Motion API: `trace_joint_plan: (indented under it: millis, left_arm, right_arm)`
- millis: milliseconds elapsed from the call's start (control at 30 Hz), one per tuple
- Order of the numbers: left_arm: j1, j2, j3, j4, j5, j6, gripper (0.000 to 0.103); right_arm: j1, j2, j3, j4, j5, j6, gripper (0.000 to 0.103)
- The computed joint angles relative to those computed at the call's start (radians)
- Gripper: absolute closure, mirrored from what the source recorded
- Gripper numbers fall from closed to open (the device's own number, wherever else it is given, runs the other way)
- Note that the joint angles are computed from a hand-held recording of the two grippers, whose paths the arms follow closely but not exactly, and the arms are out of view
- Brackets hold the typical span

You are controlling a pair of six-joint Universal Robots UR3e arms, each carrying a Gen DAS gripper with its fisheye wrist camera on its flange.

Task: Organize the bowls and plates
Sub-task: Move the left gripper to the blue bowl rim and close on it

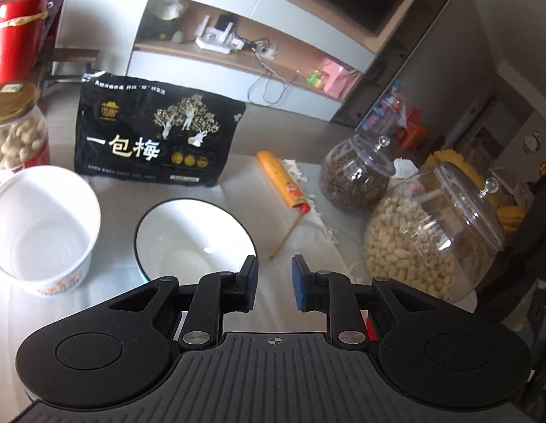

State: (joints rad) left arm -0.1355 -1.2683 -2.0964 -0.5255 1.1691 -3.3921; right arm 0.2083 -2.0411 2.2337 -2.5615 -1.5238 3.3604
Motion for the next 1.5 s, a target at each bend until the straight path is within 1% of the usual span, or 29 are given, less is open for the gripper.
trace_joint_plan:
  millis: [33,67,133,167,233,333,400,433,500,567,600,633,667,700,733,833,900,933,967,1000,1067,1167,1233,1333,1400,1500]
  left_arm:
    - [0.034,-0.022,0.009,-0.009,-0.029,0.029,0.08]
    - [0.079,-0.035,0.008,-0.031,-0.072,0.064,0.08]
    - [0.162,-0.042,-0.027,-0.045,-0.142,0.111,0.08]
    - [0.203,-0.048,-0.055,-0.033,-0.16,0.12,0.08]
    - [0.245,-0.076,-0.058,-0.057,-0.148,0.137,0.08]
    - [0.274,-0.125,-0.061,-0.029,-0.096,0.146,0.08]
    - [0.292,-0.155,-0.066,-0.019,-0.101,0.147,0.08]
    - [0.295,-0.172,-0.068,-0.008,-0.096,0.143,0.08]
    - [0.288,-0.205,-0.067,0.018,-0.082,0.13,0.08]
    - [0.267,-0.237,-0.069,0.06,-0.056,0.124,0.08]
    - [0.252,-0.254,-0.067,0.081,-0.039,0.124,0.08]
    - [0.236,-0.275,-0.062,0.094,-0.027,0.126,0.08]
    - [0.226,-0.292,-0.057,0.094,-0.025,0.128,0.079]
    - [0.218,-0.308,-0.053,0.099,-0.026,0.128,0.08]
    - [0.212,-0.323,-0.051,0.108,-0.032,0.13,0.08]
    - [0.183,-0.351,-0.054,0.166,0.007,0.116,0.079]
    - [0.176,-0.357,-0.061,0.192,0.017,0.123,0.079]
    - [0.172,-0.36,-0.062,0.199,0.02,0.128,0.078]
    - [0.172,-0.358,-0.062,0.194,0.019,0.133,0.078]
    - [0.174,-0.354,-0.062,0.187,0.015,0.137,0.078]
    - [0.19,-0.327,-0.067,0.146,-0.008,0.154,0.078]
    - [0.222,-0.262,-0.073,0.036,-0.053,0.193,0.076]
    - [0.242,-0.214,-0.076,-0.046,-0.081,0.235,0.076]
    - [0.249,-0.168,-0.073,-0.143,-0.114,0.303,0.076]
    - [0.241,-0.173,-0.067,-0.157,-0.124,0.318,0.076]
    - [0.214,-0.217,-0.068,-0.088,-0.101,0.271,0.075]
  right_arm:
    - [0.054,0.069,-0.089,0.029,-0.075,0.02,0.05]
    - [0.079,0.117,-0.149,0.051,-0.109,0.031,0.047]
    - [0.108,0.235,-0.285,0.102,-0.138,0.047,0.043]
    - [0.12,0.293,-0.343,0.123,-0.149,0.061,0.042]
    - [0.14,0.416,-0.457,0.156,-0.148,0.099,0.042]
    - [0.134,0.58,-0.602,0.2,-0.064,0.143,0.042]
    - [0.132,0.679,-0.698,0.234,-0.026,0.16,0.041]
    - [0.146,0.745,-0.76,0.252,-0.023,0.161,0.041]
    - [0.181,0.841,-0.851,0.274,-0.065,0.145,0.041]
    - [0.209,0.892,-0.896,0.279,-0.104,0.132,0.041]
    - [0.213,0.903,-0.904,0.277,-0.104,0.129,0.04]
    - [0.213,0.917,-0.911,0.27,-0.089,0.123,0.037]
    - [0.209,0.919,-0.907,0.261,-0.075,0.121,0.03]
    - [0.206,0.926,-0.901,0.241,-0.067,0.129,0.028]
    - [0.205,0.931,-0.898,0.231,-0.068,0.14,0.027]
    - [0.187,0.97,-0.926,0.238,-0.03,0.148,0.027]
    - [0.185,1.006,-0.962,0.254,-0.025,0.16,0.029]
    - [0.183,1.025,-0.981,0.266,-0.02,0.165,0.037]
    - [0.178,1.043,-1.006,0.29,-0.008,0.17,0.052]
    - [0.175,1.058,-1.027,0.313,0.006,0.175,0.064]
    - [0.171,1.074,-1.045,0.336,0.036,0.184,0.071]
    - [0.209,1.07,-1.067,0.371,-0.024,0.186,0.071]
    - [0.211,1.035,-1.039,0.387,-0.014,0.177,0.071]
    - [0.201,0.962,-0.946,0.367,0.007,0.154,0.071]
    - [0.195,0.928,-0.898,0.347,0.006,0.144,0.072]
    - [0.173,0.907,-0.859,0.331,0.032,0.142,0.072]
